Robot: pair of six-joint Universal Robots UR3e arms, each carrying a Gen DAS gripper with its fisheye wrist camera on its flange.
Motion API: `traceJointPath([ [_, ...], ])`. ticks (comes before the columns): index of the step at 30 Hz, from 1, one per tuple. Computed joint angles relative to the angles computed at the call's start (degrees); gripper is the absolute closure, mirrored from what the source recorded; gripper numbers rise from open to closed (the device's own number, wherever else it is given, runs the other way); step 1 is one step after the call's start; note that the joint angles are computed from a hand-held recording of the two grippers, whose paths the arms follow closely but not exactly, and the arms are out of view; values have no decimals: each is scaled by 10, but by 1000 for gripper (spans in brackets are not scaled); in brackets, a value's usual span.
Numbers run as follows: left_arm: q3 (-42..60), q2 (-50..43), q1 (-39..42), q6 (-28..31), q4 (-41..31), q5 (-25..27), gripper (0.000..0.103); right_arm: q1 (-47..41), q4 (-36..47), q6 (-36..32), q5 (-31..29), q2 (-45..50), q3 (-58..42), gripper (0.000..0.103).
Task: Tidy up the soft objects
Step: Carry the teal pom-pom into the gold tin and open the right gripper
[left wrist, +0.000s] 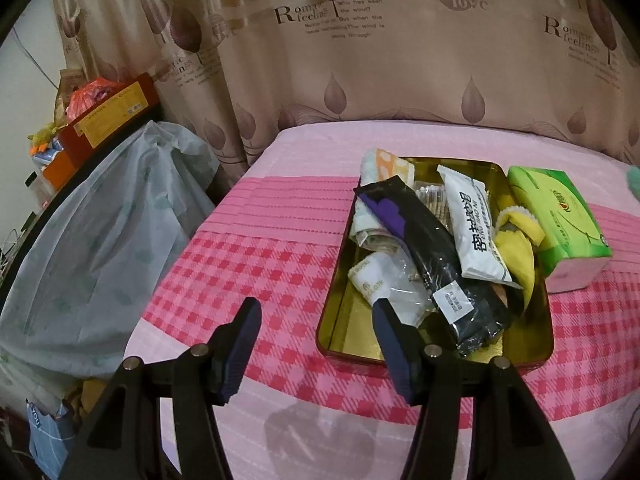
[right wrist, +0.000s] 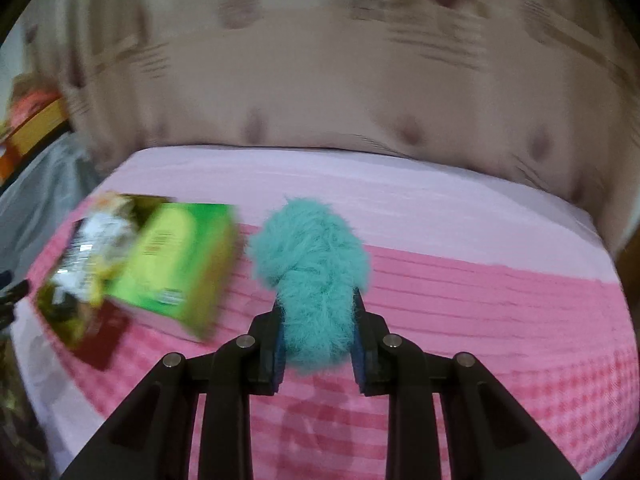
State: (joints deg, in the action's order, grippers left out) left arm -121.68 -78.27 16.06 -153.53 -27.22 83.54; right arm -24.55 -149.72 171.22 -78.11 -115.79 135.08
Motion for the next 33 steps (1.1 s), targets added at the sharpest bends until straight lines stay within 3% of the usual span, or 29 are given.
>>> traceJointPath([
  [5, 4, -2, 6, -3, -6, -5, 44, 186, -53, 90, -58, 158, -116, 79],
  [11, 12, -7, 17, -7, -21, -14, 44, 310, -54, 135, -93, 304, -256, 78],
  [24, 25, -13, 36, -21, -41, -29, 44, 397, -3, 177, -123, 511, -489, 76],
  [29, 31, -16, 45, -27, -51, -36, 44, 411, 0, 190, -144, 553, -535, 69],
  [33, 33, -16, 50, -29, -54, -42, 44, 416, -17, 196, -159, 547, -523, 43],
])
